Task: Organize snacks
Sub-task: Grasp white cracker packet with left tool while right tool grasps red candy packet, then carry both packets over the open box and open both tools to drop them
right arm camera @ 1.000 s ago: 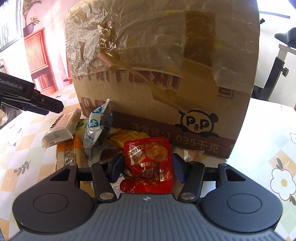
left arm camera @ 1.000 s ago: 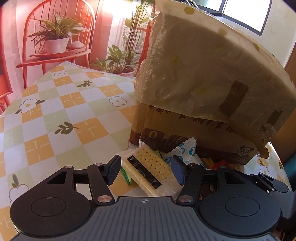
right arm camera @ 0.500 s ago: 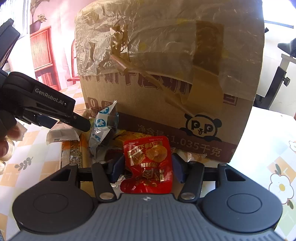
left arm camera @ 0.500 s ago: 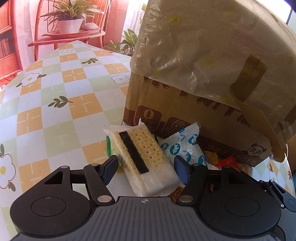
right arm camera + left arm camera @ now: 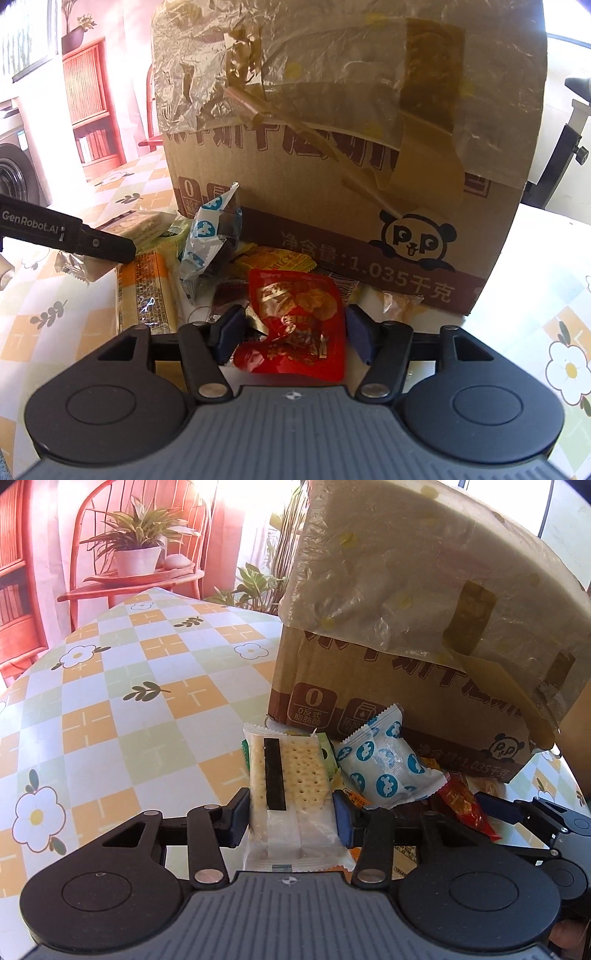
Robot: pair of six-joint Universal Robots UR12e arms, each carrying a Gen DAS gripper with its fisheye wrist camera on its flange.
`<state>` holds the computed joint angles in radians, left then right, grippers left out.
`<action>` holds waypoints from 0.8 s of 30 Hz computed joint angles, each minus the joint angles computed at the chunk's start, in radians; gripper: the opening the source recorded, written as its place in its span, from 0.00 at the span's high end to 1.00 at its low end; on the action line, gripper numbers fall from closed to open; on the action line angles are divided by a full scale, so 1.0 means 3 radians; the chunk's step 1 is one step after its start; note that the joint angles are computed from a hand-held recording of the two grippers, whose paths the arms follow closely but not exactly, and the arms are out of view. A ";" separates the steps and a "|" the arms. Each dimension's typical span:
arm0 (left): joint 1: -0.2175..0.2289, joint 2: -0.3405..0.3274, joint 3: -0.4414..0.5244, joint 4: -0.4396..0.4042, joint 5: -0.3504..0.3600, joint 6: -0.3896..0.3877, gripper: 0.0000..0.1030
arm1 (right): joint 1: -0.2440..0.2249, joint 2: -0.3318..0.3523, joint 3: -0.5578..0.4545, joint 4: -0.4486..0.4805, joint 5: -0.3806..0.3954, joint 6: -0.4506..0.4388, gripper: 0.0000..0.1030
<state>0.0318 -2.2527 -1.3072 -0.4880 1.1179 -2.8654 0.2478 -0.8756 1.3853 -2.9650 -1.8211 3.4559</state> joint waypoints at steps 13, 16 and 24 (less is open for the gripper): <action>0.0038 0.0008 -0.0061 0.0218 -0.0132 -0.0087 0.52 | 0.0023 -0.0006 0.0109 -0.0403 -0.0087 0.0019 0.47; 0.0041 0.0011 -0.0067 0.0274 -0.0145 -0.0121 0.52 | 0.0023 -0.0004 0.0105 -0.0404 -0.0095 0.0021 0.47; 0.0065 0.0042 -0.0117 0.0449 -0.0204 -0.0179 0.52 | 0.0080 -0.0020 0.0087 -0.0371 -0.0345 0.0019 0.47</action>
